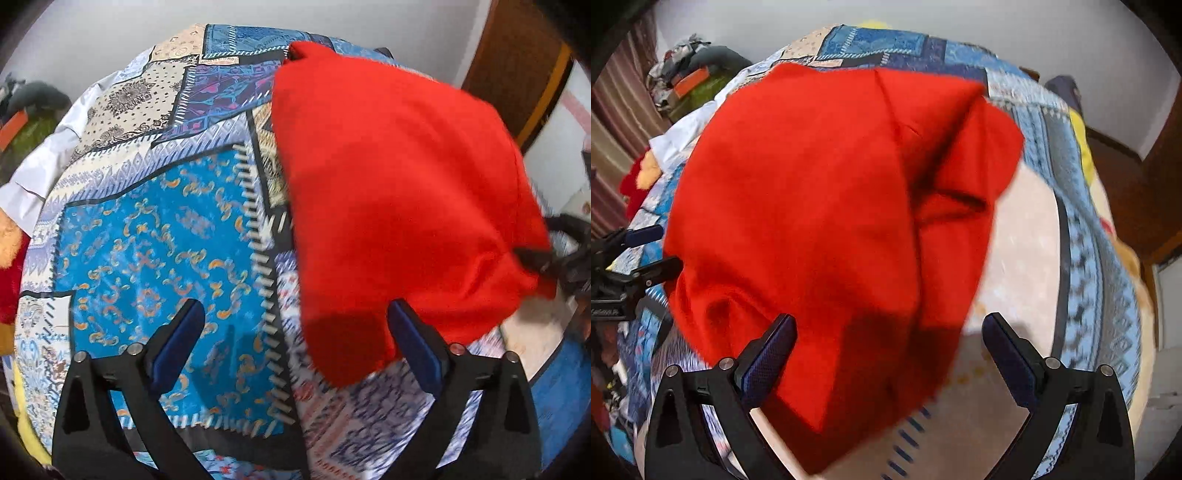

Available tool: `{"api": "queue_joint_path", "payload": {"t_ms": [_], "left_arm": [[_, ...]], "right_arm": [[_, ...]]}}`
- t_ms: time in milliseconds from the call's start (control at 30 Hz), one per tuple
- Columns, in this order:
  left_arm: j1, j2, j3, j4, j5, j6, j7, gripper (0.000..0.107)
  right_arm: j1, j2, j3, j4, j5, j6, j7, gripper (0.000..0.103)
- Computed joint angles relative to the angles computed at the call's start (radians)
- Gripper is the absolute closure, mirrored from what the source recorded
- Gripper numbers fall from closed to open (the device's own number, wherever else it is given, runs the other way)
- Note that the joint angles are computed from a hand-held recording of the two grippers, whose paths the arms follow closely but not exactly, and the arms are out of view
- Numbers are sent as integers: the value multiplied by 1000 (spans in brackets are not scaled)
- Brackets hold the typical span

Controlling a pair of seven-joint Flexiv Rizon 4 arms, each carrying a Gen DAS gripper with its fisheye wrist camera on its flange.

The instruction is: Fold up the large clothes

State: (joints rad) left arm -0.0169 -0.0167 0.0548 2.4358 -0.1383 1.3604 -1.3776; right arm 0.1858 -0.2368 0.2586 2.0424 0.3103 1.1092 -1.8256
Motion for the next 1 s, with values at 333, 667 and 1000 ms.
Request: {"api": "queue_joint_path", "payload": {"t_ms": [333, 667, 1000], "left_arm": [[61, 118, 27, -4, 342, 0, -148, 7], [-36, -13, -33, -55, -305, 101, 189, 7], [0, -186, -181, -173, -864, -47, 558, 6]], "right_arm": [[-56, 79, -38, -16, 45, -80, -56, 2], [-51, -9, -25, -205, 273, -196, -100, 0], [-101, -231, 37, -441, 336, -354, -131, 0]]}}
